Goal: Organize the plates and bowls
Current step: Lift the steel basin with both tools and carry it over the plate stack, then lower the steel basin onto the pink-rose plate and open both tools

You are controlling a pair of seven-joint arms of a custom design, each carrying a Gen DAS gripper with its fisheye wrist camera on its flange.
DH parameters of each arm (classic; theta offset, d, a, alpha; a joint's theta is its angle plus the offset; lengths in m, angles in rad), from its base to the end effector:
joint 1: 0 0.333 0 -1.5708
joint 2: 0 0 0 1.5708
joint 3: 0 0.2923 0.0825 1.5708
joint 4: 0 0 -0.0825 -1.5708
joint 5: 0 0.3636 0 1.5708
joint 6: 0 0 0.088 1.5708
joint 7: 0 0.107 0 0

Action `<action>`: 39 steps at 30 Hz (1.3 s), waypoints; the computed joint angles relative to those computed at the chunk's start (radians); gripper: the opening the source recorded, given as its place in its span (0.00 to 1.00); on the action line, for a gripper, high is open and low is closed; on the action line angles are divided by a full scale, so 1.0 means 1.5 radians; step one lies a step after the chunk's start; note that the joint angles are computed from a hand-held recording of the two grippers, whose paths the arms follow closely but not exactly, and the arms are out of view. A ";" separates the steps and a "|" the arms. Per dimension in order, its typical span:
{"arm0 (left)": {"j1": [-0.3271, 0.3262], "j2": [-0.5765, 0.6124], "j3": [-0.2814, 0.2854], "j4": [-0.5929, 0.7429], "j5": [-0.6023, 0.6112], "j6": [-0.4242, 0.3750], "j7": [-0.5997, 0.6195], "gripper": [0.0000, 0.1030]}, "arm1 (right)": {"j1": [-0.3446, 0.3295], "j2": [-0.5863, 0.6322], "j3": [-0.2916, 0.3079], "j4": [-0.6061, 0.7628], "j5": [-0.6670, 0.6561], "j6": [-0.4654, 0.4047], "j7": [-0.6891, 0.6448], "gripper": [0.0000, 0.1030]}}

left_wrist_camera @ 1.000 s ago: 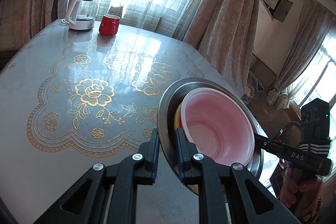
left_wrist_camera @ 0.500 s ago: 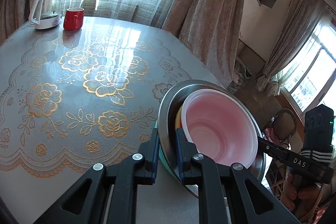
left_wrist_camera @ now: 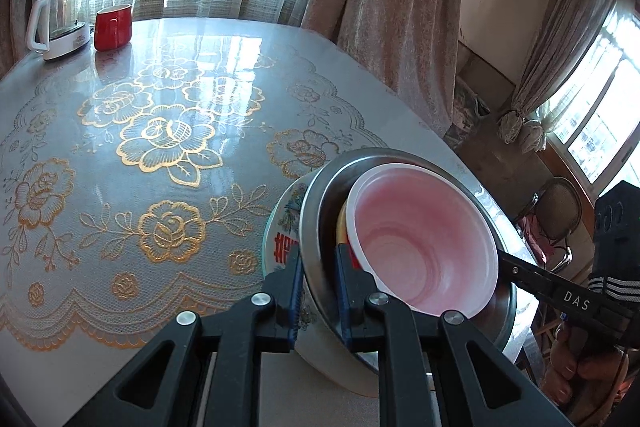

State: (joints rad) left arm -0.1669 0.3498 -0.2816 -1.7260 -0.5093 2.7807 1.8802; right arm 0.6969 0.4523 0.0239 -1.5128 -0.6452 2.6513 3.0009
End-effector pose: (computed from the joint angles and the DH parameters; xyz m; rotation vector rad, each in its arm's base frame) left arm 0.6204 -0.2497 0.4521 -1.6607 2.2322 -1.1669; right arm 0.5195 0.4741 0.4645 -1.4472 1.8580 -0.3313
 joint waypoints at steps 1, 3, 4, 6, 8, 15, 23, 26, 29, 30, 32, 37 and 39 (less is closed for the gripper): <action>-0.007 0.000 0.006 -0.003 0.011 0.007 -0.007 0.15 | 0.002 0.000 -0.002 -0.002 -0.001 -0.002 0.006 0.16; -0.017 0.002 0.013 -0.006 0.030 0.017 -0.021 0.15 | 0.002 0.004 -0.002 0.000 -0.001 -0.006 0.008 0.16; -0.014 0.001 0.008 -0.009 0.027 0.023 -0.017 0.15 | 0.003 0.006 -0.001 0.004 0.000 -0.013 0.005 0.16; -0.012 0.003 0.007 -0.008 0.028 0.023 -0.020 0.15 | 0.009 0.009 -0.005 0.010 -0.008 -0.026 0.010 0.17; -0.008 0.004 0.002 -0.009 0.021 0.028 -0.014 0.16 | 0.011 0.014 -0.005 0.020 -0.011 -0.038 0.007 0.17; -0.013 -0.008 0.002 -0.035 0.032 0.058 -0.020 0.17 | 0.020 0.026 -0.009 0.041 -0.026 -0.068 0.014 0.18; -0.007 -0.031 -0.006 -0.068 0.014 0.075 -0.006 0.18 | 0.023 0.042 -0.012 0.068 -0.031 -0.089 0.002 0.18; -0.004 -0.043 -0.010 -0.085 -0.001 0.082 0.001 0.21 | 0.026 0.040 -0.013 0.068 -0.032 -0.096 0.005 0.18; -0.003 -0.056 -0.014 -0.101 -0.015 0.083 0.014 0.23 | 0.027 0.035 -0.013 0.064 -0.034 -0.101 0.011 0.22; -0.004 -0.061 -0.014 -0.107 -0.018 0.086 0.019 0.24 | 0.031 0.035 -0.014 0.066 -0.039 -0.111 0.011 0.23; -0.005 -0.070 -0.017 -0.121 -0.029 0.094 0.031 0.26 | 0.036 0.037 -0.014 0.077 -0.045 -0.136 0.006 0.25; -0.015 -0.088 -0.013 -0.144 -0.035 0.110 0.036 0.28 | 0.038 0.032 -0.009 0.072 -0.054 -0.141 0.009 0.25; -0.020 -0.094 -0.010 -0.153 -0.030 0.120 0.035 0.29 | 0.039 0.034 -0.006 0.074 -0.054 -0.142 0.006 0.25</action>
State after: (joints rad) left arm -0.1972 0.2094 -0.2966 -1.9556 -0.5539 2.9609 1.9331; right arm 0.7553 0.5028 0.0151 -1.4020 -0.7265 2.4385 3.0092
